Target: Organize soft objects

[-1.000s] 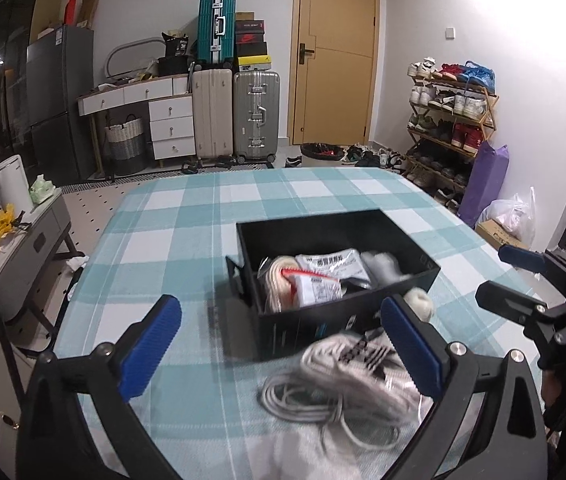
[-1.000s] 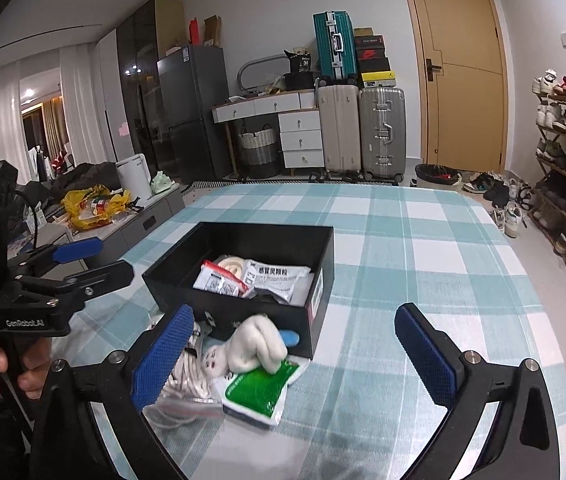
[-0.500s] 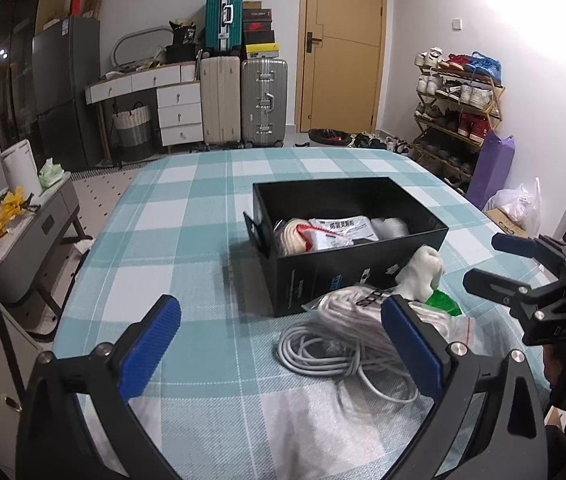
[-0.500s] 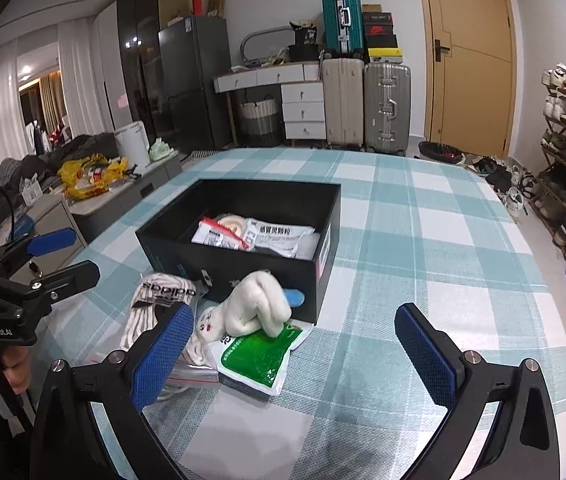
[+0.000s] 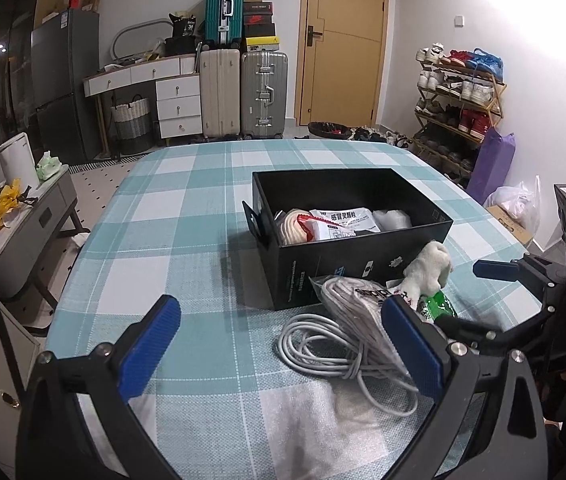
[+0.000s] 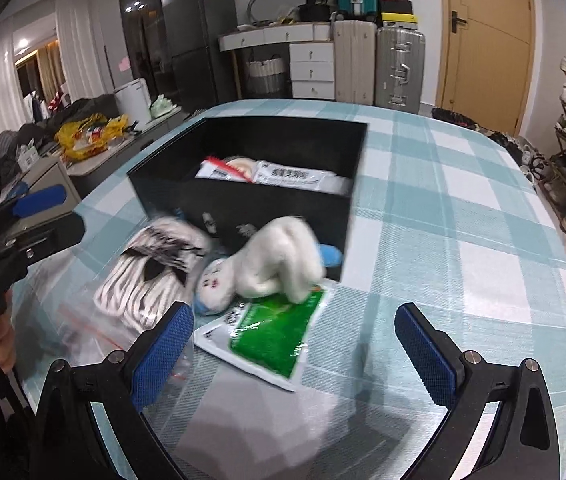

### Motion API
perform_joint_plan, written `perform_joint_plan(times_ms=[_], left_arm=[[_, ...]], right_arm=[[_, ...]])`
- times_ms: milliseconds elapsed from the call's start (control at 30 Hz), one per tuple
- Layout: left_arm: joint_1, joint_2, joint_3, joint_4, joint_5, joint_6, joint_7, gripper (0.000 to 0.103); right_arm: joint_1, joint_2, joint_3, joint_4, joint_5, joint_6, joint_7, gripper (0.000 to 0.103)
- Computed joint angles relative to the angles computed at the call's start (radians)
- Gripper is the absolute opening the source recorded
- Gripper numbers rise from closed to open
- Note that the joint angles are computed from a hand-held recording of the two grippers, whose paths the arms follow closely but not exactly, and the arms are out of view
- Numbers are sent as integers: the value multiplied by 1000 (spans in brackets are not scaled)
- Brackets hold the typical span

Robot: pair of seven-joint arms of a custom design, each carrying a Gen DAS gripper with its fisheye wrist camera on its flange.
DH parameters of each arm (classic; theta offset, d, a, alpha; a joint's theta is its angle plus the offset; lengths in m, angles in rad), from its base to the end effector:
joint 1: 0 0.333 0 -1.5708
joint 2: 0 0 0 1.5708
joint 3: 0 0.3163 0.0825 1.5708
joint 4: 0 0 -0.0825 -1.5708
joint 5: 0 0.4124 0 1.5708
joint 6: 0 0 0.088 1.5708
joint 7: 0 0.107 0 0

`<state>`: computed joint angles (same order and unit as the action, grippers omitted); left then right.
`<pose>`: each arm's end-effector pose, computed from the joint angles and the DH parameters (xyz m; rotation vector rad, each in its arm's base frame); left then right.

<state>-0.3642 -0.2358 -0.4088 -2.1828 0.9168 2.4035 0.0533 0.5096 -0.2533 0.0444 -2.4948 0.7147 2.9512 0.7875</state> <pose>0.3900 -0.3893 0.5197 -1.7997 1.5355 -0.8198 0.4489 0.2272 0.4320 -2.1812 1.0360 -0.3817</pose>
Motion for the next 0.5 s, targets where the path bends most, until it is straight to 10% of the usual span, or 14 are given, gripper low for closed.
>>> perform_joint_plan(times_ms=[500], left_arm=[[-6,17,6,6,-15,9,26,101]], right_arm=[[-28,5,31,-13,-86,-2,36,102]])
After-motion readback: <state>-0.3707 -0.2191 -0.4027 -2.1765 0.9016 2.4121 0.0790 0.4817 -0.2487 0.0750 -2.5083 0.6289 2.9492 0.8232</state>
